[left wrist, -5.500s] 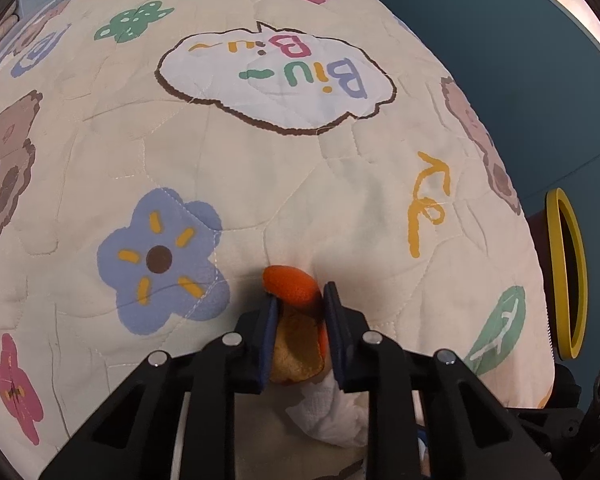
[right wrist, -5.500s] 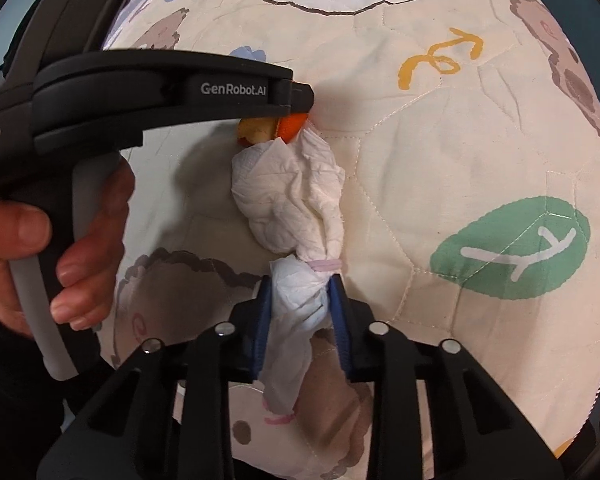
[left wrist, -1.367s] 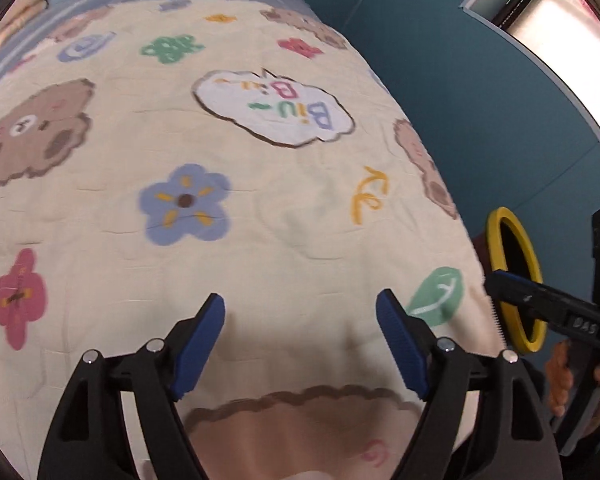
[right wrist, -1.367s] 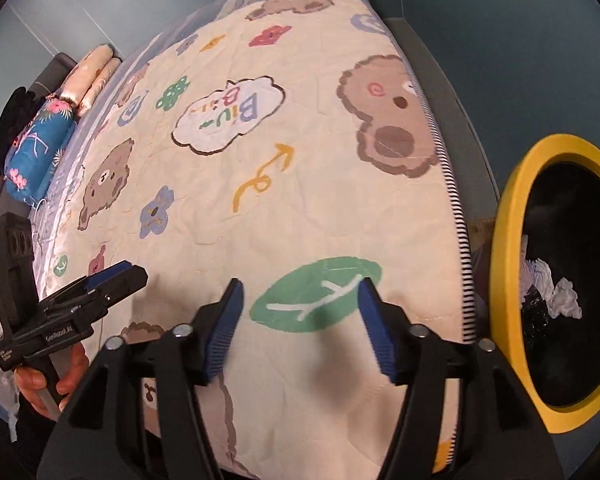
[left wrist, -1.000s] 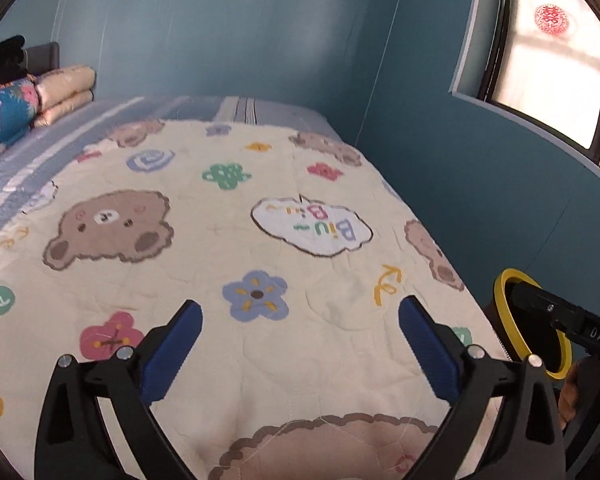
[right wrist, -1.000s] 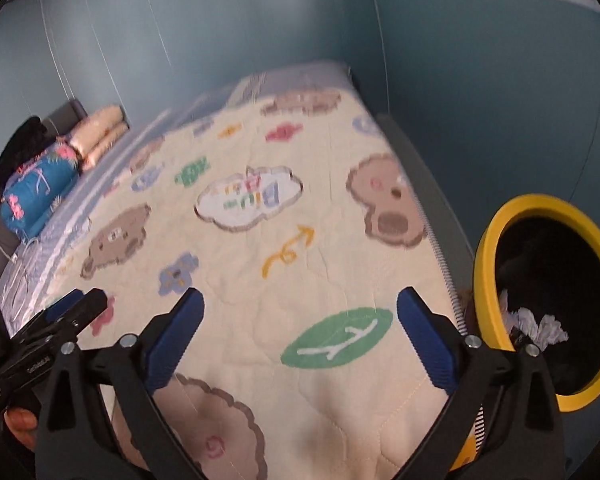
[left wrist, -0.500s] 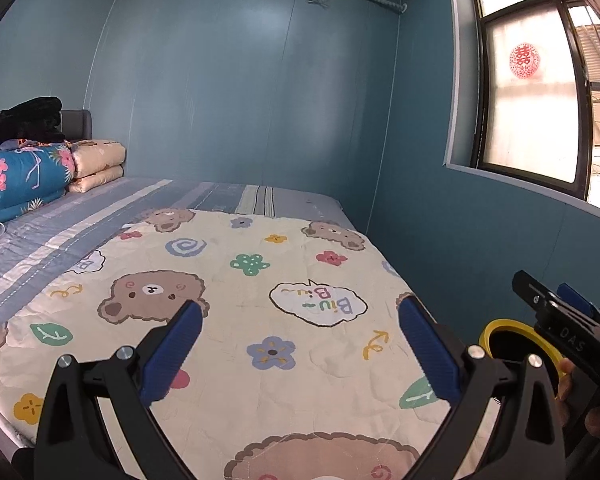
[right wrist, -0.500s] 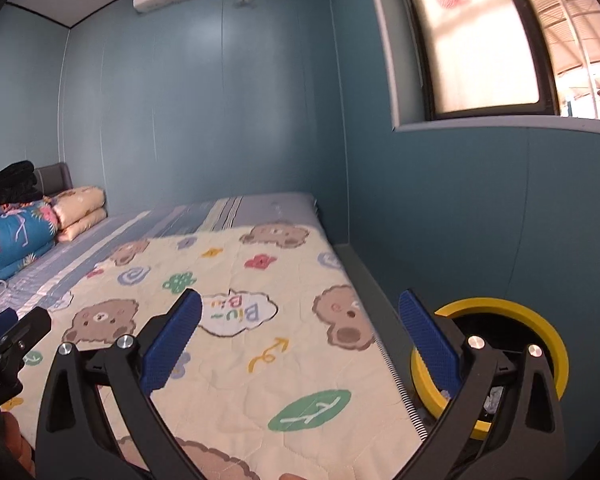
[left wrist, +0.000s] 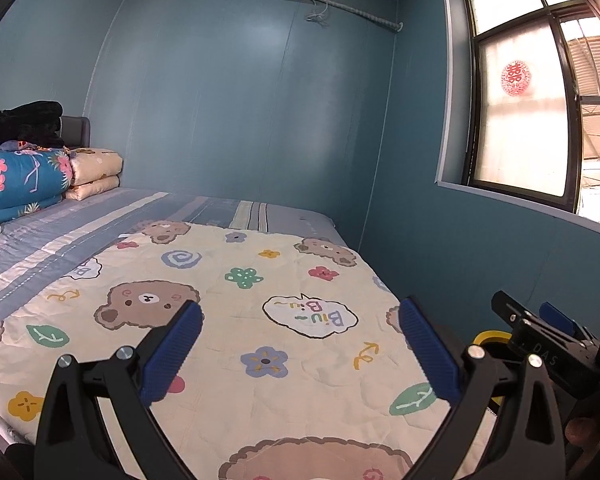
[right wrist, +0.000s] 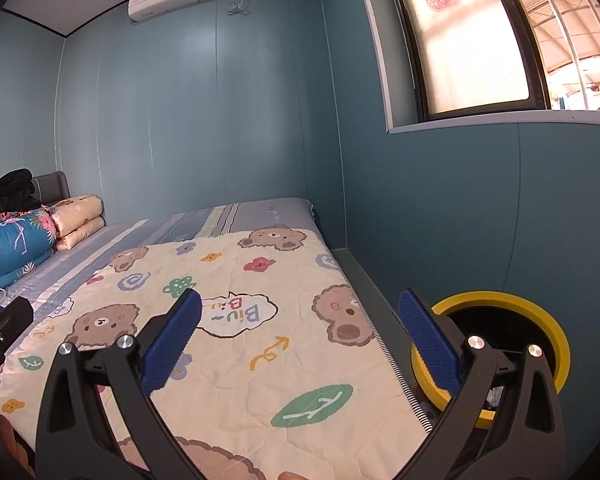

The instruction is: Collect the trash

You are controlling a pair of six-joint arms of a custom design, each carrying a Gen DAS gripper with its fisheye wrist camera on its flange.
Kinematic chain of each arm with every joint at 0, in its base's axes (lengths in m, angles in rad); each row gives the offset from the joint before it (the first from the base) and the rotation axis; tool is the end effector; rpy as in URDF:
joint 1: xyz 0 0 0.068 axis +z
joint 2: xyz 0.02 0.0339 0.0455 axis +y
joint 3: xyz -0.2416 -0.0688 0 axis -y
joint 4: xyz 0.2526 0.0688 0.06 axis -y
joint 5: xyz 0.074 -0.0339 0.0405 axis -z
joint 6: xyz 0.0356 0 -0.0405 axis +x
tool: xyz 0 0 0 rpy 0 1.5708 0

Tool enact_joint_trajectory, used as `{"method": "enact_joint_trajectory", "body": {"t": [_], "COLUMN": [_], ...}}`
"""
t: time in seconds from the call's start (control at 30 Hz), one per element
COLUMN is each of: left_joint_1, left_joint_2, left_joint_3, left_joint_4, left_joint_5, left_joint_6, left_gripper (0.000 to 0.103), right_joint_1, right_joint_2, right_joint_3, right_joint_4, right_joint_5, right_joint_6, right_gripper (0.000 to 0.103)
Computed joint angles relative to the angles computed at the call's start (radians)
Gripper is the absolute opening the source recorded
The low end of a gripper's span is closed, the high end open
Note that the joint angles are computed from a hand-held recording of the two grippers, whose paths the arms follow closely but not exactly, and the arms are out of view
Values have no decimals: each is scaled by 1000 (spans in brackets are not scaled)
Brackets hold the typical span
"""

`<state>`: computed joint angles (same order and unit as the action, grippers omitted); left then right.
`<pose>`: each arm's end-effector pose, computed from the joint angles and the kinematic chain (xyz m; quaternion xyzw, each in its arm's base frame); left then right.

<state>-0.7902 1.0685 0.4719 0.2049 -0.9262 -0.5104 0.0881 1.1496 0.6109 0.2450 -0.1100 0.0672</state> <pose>0.1853 -0.1466 0.1966 -0.1422 0.7710 -0.0056 0.6207 0.2721 0.0280 0.2242 -0.0411 0.8014 0.0902 0.5899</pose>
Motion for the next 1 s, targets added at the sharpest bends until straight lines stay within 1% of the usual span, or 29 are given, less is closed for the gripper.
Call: {"method": "enact_joint_trajectory", "body": {"t": [0.13, 1.0], "left_joint_1": [-9, -4], "left_joint_2": [-11, -10], "left_joint_3": [-4, 8], "left_joint_4": [5, -19], "left_joint_5": [-5, 30], "left_joint_6": [12, -2], "left_gripper": [95, 95], "right_joint_1": [1, 11], "right_joint_2": [7, 28], "right_joint_3": [0, 10], "right_joint_4": [-1, -15], "right_joint_5": [-4, 7], "right_joint_6": [3, 7], "right_gripper": [95, 95]}}
